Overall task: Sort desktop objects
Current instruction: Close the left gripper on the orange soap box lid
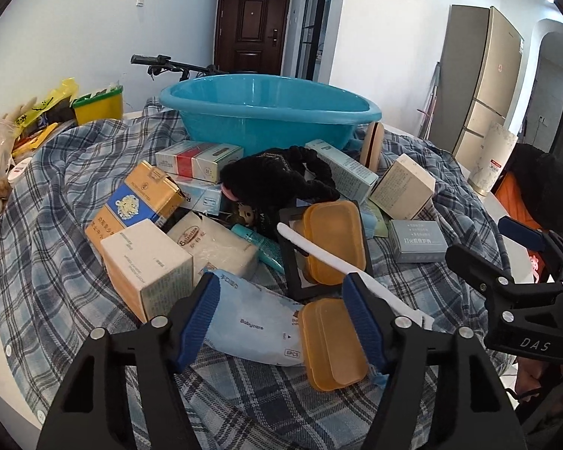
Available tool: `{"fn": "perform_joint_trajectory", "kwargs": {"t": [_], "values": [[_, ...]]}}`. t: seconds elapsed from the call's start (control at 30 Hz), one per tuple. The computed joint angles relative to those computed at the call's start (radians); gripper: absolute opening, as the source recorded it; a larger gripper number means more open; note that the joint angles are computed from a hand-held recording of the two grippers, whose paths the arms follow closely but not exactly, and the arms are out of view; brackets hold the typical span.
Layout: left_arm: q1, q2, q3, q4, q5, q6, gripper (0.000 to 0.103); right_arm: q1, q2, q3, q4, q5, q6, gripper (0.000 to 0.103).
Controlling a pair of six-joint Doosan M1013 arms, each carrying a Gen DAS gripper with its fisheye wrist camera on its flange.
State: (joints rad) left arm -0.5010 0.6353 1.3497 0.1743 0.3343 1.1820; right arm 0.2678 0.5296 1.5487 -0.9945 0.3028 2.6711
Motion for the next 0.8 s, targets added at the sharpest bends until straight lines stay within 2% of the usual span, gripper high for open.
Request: {"fn": "perform_joint_trajectory", "kwargs": {"t": [0.13, 0.17, 0.27, 0.3, 0.43, 0.47, 0.53, 0.57, 0.6, 0.67, 0.8], "values": [[0.007, 0.005, -0.003, -0.114, -0.001, 0.097, 0.067, -0.002, 0.006, -0.006, 0.034, 0.007, -0.028, 0.103], [0.007, 0.007, -0.004, -0.122, -0.003, 0.106, 0.064, -0.002, 0.006, -0.006, 0.037, 0.006, -0.032, 0.103], [0.012, 0.012, -0.010, -0.226, -0.005, 0.212, 0.042, -0.002, 0.008, -0.006, 0.046, 0.005, -0.043, 0.103], [0.013, 0.016, -0.018, -0.270, 0.002, 0.264, 0.038, -0.002, 0.009, -0.006, 0.050, 0.005, -0.046, 0.103], [0.016, 0.031, -0.058, -0.453, 0.023, 0.479, 0.036, -0.007, 0.013, -0.006, 0.063, 0.001, -0.051, 0.103], [0.015, 0.033, -0.064, -0.475, 0.020, 0.497, 0.036, -0.008, 0.014, -0.005, 0.065, 0.000, -0.047, 0.103], [0.010, 0.044, -0.091, -0.419, 0.040, 0.436, 0.052, -0.012, 0.014, -0.004, 0.072, 0.001, -0.045, 0.103], [0.008, 0.051, -0.105, -0.394, 0.057, 0.402, 0.076, -0.013, 0.013, -0.003, 0.066, 0.001, -0.038, 0.103], [0.008, 0.057, -0.112, -0.389, 0.063, 0.384, 0.090, -0.015, 0.012, 0.000, 0.059, -0.001, -0.030, 0.103], [0.009, 0.068, -0.121, -0.407, 0.070, 0.376, 0.090, -0.019, 0.009, 0.005, 0.043, -0.006, -0.008, 0.103], [0.015, 0.101, -0.171, -0.444, 0.143, 0.378, 0.090, -0.027, 0.010, 0.009, 0.058, -0.008, -0.004, 0.103]]}}
